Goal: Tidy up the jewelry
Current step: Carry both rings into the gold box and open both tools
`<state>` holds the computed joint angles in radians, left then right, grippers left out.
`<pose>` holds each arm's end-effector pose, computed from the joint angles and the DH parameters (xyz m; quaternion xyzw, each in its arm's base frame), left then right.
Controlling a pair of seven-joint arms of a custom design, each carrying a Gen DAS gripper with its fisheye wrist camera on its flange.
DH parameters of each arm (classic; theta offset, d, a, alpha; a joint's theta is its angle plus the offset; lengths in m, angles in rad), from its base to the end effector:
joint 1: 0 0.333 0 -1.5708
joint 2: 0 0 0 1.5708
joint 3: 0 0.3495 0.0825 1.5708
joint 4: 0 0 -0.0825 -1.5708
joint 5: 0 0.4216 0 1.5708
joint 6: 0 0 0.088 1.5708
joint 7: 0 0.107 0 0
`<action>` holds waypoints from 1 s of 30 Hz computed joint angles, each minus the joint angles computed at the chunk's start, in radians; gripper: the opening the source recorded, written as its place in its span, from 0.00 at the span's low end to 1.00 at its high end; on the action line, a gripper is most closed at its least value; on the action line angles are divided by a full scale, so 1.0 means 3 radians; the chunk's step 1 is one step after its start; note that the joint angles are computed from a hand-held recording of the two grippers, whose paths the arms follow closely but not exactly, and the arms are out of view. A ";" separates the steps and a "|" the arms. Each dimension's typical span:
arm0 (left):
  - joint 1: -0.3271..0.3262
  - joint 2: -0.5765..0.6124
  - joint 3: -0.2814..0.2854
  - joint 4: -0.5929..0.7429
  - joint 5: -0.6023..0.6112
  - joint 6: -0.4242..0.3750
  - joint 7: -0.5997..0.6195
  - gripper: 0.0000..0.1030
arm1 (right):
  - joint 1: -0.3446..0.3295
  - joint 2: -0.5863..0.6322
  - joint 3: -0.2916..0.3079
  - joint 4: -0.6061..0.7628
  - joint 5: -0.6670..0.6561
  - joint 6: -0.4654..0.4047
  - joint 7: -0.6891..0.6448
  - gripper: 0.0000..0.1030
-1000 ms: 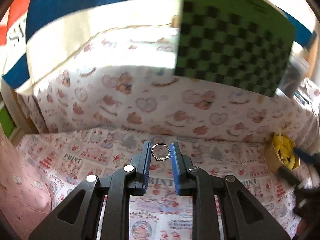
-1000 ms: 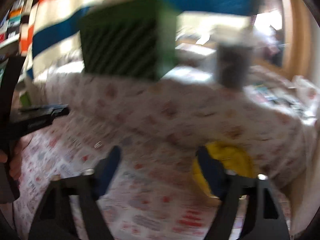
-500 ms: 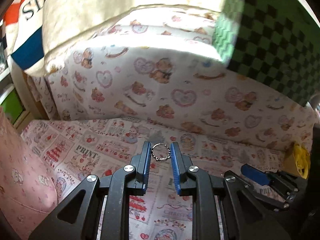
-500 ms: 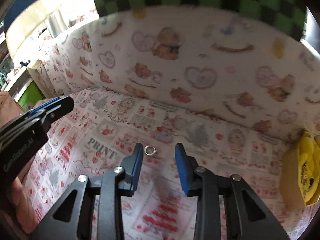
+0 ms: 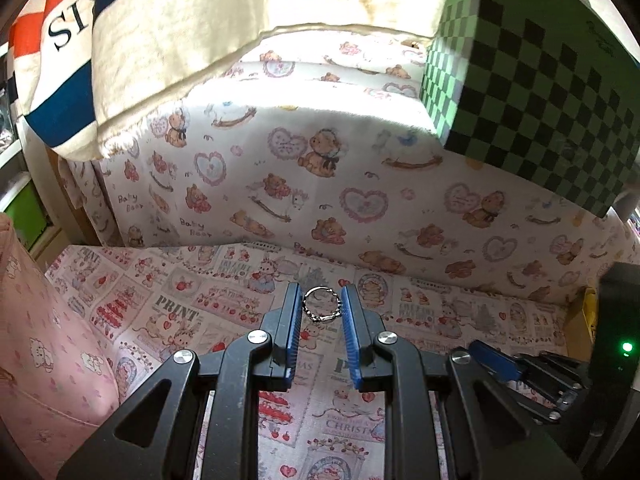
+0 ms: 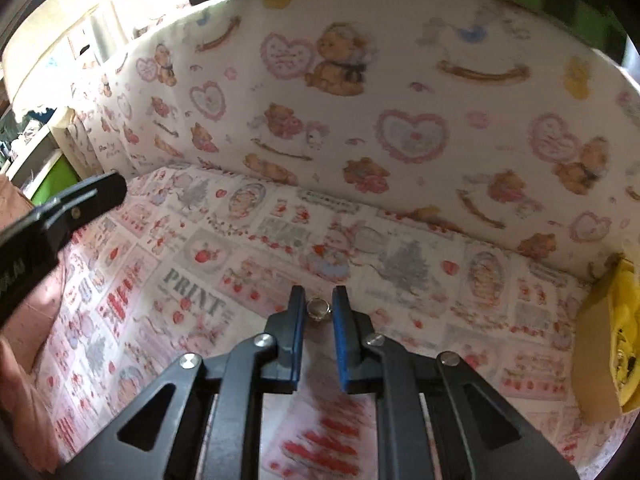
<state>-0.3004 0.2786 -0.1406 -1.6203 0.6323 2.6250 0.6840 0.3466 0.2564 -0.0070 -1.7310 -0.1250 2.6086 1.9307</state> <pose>0.6650 -0.3151 0.5649 -0.6547 0.6361 -0.3122 0.2634 0.6789 0.2432 0.5190 -0.6950 0.6494 -0.1717 0.2565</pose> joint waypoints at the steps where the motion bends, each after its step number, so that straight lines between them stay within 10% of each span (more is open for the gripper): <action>1: -0.0009 -0.0009 0.0003 -0.0005 0.0018 0.0005 -0.0012 0.18 | -0.0021 -0.0065 0.0002 -0.0089 0.0032 0.0047 -0.0018 0.12; 18: -0.0105 -0.0160 -0.0022 -0.0191 0.0126 0.0457 0.0045 0.18 | -0.0539 -0.1249 0.0168 -0.1481 -0.0433 0.0903 0.0240 0.12; 27: -0.0204 -0.0240 0.0065 -0.0253 0.0872 0.0670 -0.0550 0.18 | -0.1128 -0.1644 0.0412 -0.1988 -0.0447 0.1793 0.0198 0.12; 30: -0.0213 -0.0217 0.0022 -0.0213 0.0961 0.0720 -0.0557 0.18 | -0.1730 -0.1755 0.0811 -0.2036 -0.0580 0.1827 0.0402 0.12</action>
